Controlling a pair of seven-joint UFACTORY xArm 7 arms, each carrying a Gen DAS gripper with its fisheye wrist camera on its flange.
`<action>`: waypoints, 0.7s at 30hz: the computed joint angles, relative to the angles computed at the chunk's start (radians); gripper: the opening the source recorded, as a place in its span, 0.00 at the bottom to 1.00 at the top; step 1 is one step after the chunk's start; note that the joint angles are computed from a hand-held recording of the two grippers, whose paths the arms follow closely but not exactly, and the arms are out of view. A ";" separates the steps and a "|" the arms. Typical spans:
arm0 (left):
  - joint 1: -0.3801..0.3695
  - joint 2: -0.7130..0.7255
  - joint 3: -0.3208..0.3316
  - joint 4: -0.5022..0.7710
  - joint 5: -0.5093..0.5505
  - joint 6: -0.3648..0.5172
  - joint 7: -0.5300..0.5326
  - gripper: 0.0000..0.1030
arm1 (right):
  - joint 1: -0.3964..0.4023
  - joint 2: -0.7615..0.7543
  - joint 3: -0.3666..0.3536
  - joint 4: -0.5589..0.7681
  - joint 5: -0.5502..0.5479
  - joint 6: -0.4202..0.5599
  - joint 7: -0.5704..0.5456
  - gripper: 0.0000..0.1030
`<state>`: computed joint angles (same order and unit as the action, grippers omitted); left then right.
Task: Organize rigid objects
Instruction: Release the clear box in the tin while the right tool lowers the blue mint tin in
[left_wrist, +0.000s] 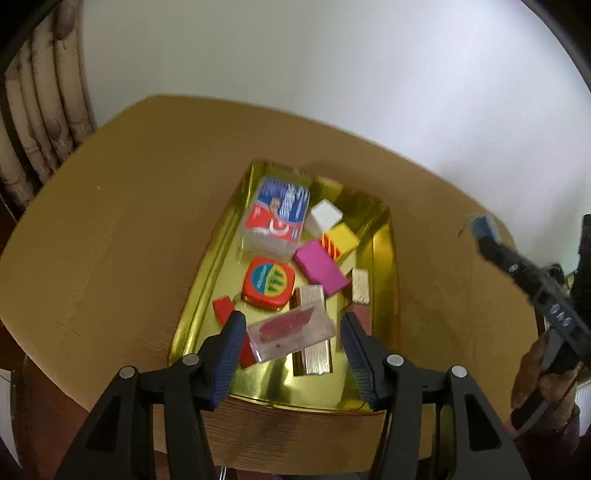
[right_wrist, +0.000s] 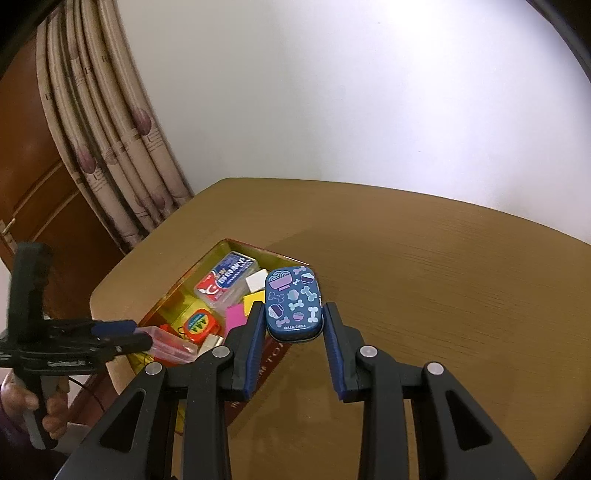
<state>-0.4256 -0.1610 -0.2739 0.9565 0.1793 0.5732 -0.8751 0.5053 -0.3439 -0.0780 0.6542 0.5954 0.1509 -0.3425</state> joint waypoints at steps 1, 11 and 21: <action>0.003 -0.012 -0.002 -0.008 0.009 -0.019 -0.015 0.54 | 0.004 0.009 0.002 0.008 0.000 0.000 0.000 0.27; 0.048 -0.095 -0.028 -0.116 0.052 -0.105 -0.176 0.54 | 0.004 0.180 0.038 0.188 0.083 0.074 -0.078 0.28; 0.113 -0.158 -0.116 -0.171 0.242 -0.032 -0.365 0.54 | -0.136 0.379 0.178 0.329 -0.202 0.077 0.143 0.28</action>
<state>-0.3131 -0.3192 -0.3904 0.7855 0.4211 0.5413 -1.2399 0.3697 0.0355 0.1000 0.9833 0.3936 0.2274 -0.1995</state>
